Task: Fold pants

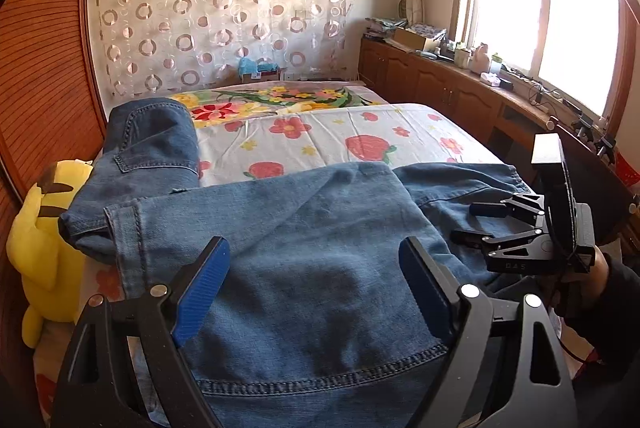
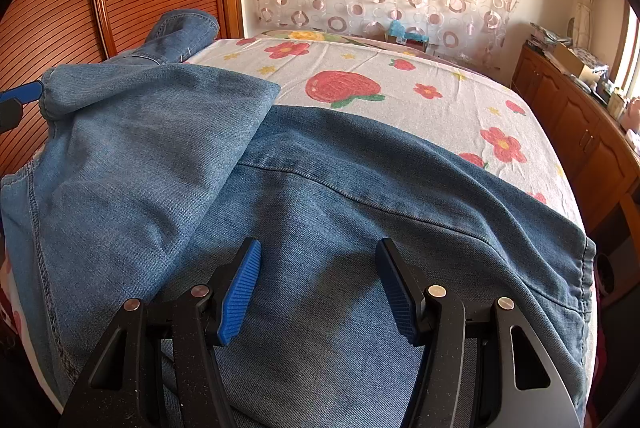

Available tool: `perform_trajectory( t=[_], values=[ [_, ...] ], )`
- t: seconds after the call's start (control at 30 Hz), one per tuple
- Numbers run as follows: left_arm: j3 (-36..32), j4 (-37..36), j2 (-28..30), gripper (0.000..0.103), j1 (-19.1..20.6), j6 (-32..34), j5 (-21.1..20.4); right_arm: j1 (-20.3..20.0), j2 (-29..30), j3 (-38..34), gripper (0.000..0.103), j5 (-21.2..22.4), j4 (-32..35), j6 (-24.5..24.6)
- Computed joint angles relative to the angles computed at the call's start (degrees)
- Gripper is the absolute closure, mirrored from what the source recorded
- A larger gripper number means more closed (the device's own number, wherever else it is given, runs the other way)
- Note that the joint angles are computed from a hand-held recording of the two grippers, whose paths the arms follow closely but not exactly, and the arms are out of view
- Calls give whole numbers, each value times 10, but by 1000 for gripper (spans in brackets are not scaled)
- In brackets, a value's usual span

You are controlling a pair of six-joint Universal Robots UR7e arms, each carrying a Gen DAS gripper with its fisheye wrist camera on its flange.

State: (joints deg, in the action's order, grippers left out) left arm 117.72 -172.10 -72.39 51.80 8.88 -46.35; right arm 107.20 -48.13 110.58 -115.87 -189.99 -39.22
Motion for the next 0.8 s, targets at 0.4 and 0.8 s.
perform_trajectory(
  t=[0.4, 0.8],
  values=[
    [2, 16, 16, 16, 8, -19, -22, -21, -60, 7, 42, 8, -7, 4],
    [-3, 37, 40, 16, 13, -38, -43, -121, -103, -53, 42, -8, 86, 44]
  ],
)
